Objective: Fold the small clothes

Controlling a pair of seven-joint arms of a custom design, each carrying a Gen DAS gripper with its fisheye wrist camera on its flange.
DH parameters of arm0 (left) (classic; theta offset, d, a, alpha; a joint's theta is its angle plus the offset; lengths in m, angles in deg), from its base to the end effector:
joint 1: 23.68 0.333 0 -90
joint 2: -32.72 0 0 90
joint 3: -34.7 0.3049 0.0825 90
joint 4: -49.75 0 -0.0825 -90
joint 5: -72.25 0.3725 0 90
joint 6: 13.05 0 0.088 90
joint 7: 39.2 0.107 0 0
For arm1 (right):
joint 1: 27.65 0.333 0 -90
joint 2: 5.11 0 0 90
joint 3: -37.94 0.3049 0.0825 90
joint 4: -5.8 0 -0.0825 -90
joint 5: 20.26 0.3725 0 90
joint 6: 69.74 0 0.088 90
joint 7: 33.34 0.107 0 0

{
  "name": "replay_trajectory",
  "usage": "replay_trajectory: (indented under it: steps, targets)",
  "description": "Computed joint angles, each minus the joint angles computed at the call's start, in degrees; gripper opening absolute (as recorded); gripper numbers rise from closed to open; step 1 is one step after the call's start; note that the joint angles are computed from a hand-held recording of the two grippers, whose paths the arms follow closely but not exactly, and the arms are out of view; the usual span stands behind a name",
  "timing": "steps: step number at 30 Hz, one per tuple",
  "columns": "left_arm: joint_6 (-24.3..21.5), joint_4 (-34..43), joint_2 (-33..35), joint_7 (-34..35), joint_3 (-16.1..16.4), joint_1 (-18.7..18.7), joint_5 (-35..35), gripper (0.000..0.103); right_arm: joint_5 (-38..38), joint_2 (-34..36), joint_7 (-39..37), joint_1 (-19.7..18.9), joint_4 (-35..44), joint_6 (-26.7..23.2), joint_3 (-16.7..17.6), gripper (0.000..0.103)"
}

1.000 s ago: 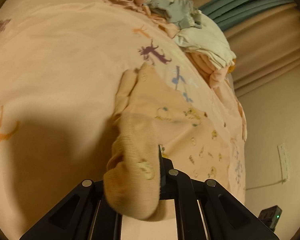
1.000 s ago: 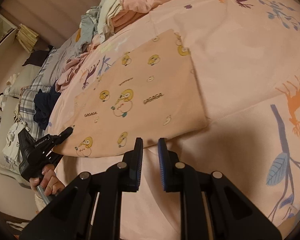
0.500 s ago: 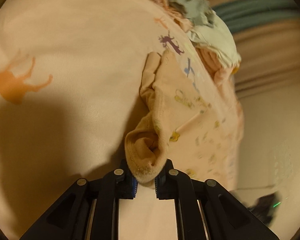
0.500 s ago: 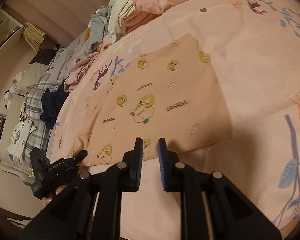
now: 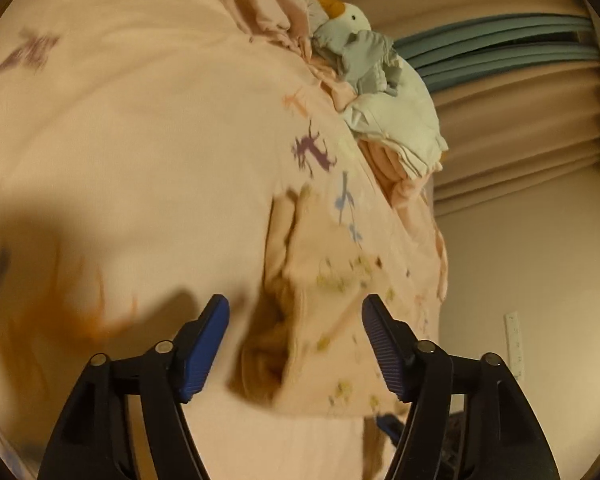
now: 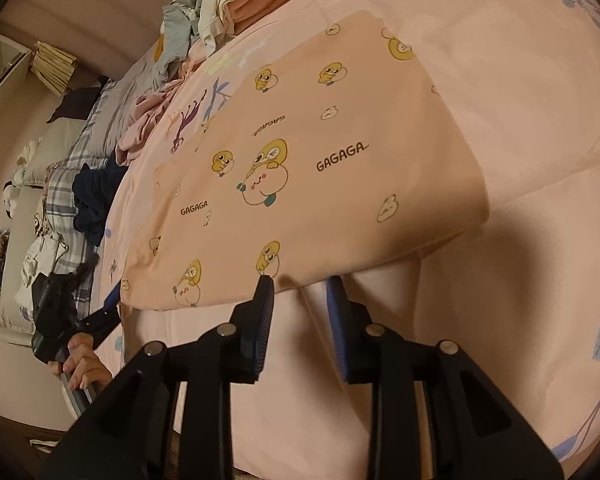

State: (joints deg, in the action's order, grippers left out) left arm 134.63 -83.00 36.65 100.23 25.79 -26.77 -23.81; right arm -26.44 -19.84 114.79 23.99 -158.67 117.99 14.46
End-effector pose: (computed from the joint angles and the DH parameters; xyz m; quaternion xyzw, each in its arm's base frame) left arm 0.5042 -0.0897 0.3161 0.7330 -0.4976 0.4393 0.1486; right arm 0.3414 0.2009 0.3312 -0.5104 0.7982 0.0297 0.3185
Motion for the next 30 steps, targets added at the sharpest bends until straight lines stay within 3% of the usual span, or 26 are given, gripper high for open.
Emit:
replay_trajectory:
  steps: [2,3,5,8,9,11,14,18,21,24,27,30]
  targets:
    - [-5.25,5.61,5.81,-5.97,0.55,1.18,8.41,0.068,-0.01,0.46,-0.15,2.14,0.42,0.05,-2.12,0.030]
    - [-10.09,10.03,10.39,-10.59,0.66,1.95,13.85,0.068,0.03,0.77,-0.22,3.70,0.65,0.12,-3.61,0.030]
    - [-15.04,14.93,15.57,-14.57,-0.45,3.56,18.23,0.068,-0.14,1.29,-0.43,7.23,1.02,0.41,-7.14,0.031]
    - [-12.71,18.66,17.85,-12.71,-3.04,3.55,20.66,0.065,-0.11,1.73,-1.26,9.01,1.35,-0.07,-9.05,0.031]
    - [-11.91,19.24,18.02,-12.42,-3.60,3.40,22.01,0.061,0.05,1.55,-1.84,11.39,1.32,0.29,-11.83,0.031]
    - [-6.55,20.18,18.37,-16.57,-3.77,1.31,27.43,0.031,0.06,1.29,-2.14,13.18,1.03,1.04,-14.33,0.031]
    - [-3.13,21.20,19.01,-21.22,-4.60,0.74,32.50,0.025,-0.69,1.11,-1.78,14.32,0.94,1.40,-16.36,0.031]
    - [-0.40,19.54,15.23,-18.15,-6.97,1.34,32.30,0.018,-2.25,0.63,-1.54,15.96,0.64,2.11,-19.17,0.031]
    - [-5.53,21.91,14.77,-15.66,-8.15,2.43,28.67,0.018,-3.51,0.33,-0.97,16.97,0.35,3.24,-21.45,0.031]
    - [-5.48,25.72,15.91,-16.24,-8.67,-0.55,30.67,0.018,-5.24,0.28,0.26,14.36,-0.51,5.49,-20.18,0.031]
    - [-5.08,29.64,18.06,-21.03,-8.76,-4.16,36.72,0.014,-5.32,-0.56,0.41,6.99,-2.80,7.95,-13.75,0.031]
    - [-7.10,30.07,18.20,-23.70,-9.82,-3.48,35.35,0.014,-6.39,-2.86,1.05,2.34,-4.91,8.04,-10.76,0.031]
